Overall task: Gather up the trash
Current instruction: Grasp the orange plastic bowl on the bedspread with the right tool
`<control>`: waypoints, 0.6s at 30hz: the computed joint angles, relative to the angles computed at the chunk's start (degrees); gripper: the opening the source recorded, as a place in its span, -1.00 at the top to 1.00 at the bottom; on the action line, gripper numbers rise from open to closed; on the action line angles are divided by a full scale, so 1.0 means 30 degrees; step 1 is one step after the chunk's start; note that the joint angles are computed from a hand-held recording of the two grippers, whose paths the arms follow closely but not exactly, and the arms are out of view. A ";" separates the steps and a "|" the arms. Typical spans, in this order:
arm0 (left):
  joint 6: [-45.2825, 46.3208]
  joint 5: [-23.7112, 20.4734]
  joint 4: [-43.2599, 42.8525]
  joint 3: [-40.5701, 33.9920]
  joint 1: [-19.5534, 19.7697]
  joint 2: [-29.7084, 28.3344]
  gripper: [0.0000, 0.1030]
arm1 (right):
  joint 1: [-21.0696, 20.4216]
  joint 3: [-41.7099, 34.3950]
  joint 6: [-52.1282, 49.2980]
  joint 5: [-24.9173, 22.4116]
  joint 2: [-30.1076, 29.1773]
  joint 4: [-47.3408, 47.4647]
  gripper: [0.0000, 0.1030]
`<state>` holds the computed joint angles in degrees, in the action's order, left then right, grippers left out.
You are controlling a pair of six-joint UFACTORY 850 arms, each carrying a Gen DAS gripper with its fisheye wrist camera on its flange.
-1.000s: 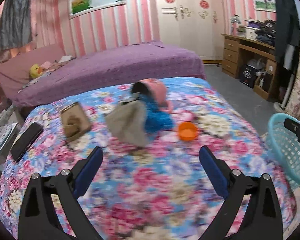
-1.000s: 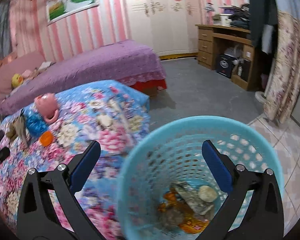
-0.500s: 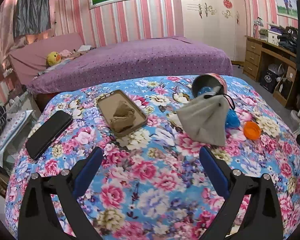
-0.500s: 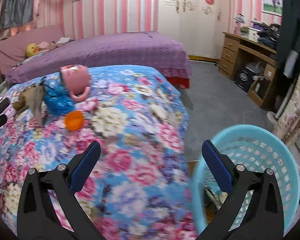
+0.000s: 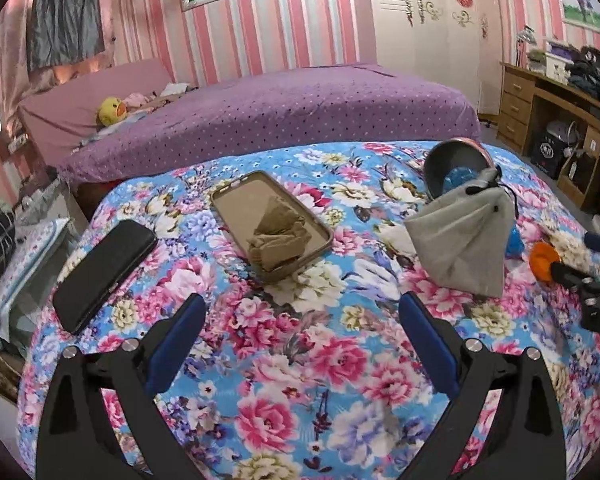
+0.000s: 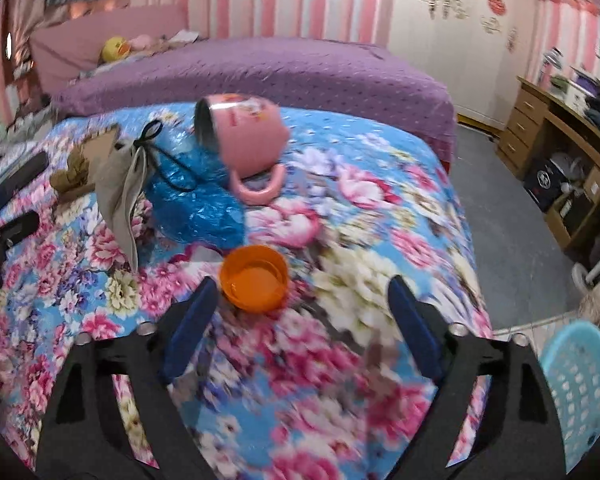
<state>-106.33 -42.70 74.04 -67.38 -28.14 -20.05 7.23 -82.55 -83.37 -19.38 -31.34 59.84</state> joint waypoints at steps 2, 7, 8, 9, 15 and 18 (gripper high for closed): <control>0.0009 0.0022 0.0053 -0.0044 0.0097 -0.0036 -0.84 | 0.0130 -0.0682 0.1054 -0.0798 -0.0506 -0.1107 -0.34; -0.0146 0.0586 -0.0049 -0.0581 0.0478 -0.0390 -0.84 | 0.0140 -0.1623 0.2002 -0.2083 -0.1141 -0.2426 0.21; -0.0225 0.0755 -0.0032 -0.0672 0.0528 -0.0450 -0.84 | 0.0048 -0.1544 0.1644 -0.2105 -0.1072 -0.1981 0.21; -0.0254 0.0978 -0.0040 -0.0844 0.0578 -0.0563 -0.84 | -0.0047 -0.1439 0.1430 -0.2105 -0.0996 -0.1692 0.21; 0.0389 0.1269 -0.0096 -0.1737 0.0166 -0.1231 -0.84 | -0.1084 0.0451 0.0308 -0.1046 0.0445 -0.0465 0.21; 0.0944 0.1761 -0.0232 -0.2316 -0.0149 -0.1585 -0.84 | -0.1730 0.1153 -0.0605 -0.0929 0.1163 0.0810 0.21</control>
